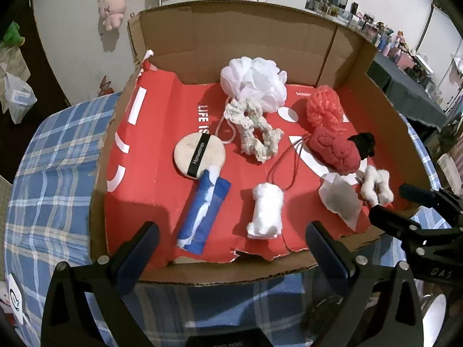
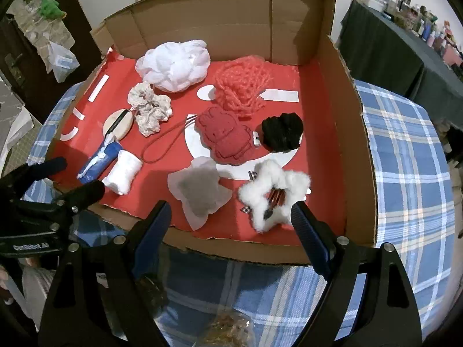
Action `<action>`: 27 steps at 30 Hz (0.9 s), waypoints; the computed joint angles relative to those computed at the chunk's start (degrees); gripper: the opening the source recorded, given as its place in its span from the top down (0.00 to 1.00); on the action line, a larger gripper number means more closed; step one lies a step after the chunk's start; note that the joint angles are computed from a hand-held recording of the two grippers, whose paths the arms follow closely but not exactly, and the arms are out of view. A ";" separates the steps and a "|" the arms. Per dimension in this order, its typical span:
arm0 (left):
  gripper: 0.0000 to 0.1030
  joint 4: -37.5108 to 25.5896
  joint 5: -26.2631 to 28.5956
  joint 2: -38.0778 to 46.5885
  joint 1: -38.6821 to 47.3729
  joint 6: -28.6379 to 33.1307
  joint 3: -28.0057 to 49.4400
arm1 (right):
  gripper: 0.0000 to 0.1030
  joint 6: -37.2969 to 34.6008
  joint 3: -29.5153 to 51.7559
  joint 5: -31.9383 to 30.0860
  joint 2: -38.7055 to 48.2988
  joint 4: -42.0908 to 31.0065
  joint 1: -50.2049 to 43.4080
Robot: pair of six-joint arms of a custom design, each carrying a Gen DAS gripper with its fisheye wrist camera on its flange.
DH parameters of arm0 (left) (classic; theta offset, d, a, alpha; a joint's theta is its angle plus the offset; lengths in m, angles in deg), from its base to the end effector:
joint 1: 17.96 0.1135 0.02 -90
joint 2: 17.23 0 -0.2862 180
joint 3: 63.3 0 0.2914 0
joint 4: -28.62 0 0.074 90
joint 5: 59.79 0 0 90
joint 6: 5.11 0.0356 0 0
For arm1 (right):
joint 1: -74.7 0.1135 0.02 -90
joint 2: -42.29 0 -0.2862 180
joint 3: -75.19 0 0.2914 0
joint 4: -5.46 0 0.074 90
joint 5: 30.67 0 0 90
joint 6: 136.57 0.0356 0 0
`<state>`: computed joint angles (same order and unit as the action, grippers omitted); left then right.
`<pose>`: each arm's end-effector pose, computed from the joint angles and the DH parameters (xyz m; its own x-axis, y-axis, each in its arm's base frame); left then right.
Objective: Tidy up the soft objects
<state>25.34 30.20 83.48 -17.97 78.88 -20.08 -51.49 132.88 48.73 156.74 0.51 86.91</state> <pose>0.2833 0.0000 0.0533 -0.8679 -0.1046 -0.4856 -0.0913 0.9945 -0.0510 0.3405 0.0804 0.0343 -0.8323 -0.2664 -0.4861 -0.3658 0.9228 0.1207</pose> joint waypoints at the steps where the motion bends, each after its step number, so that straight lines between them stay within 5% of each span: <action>1: 0.00 0.15 -0.36 0.37 -0.18 -0.15 0.08 | 0.18 -0.01 -0.05 0.14 -0.03 0.10 -0.03; 27: 0.00 2.24 -1.80 1.29 -0.47 -0.76 -0.43 | 0.18 -0.59 0.00 0.71 0.76 0.31 -0.60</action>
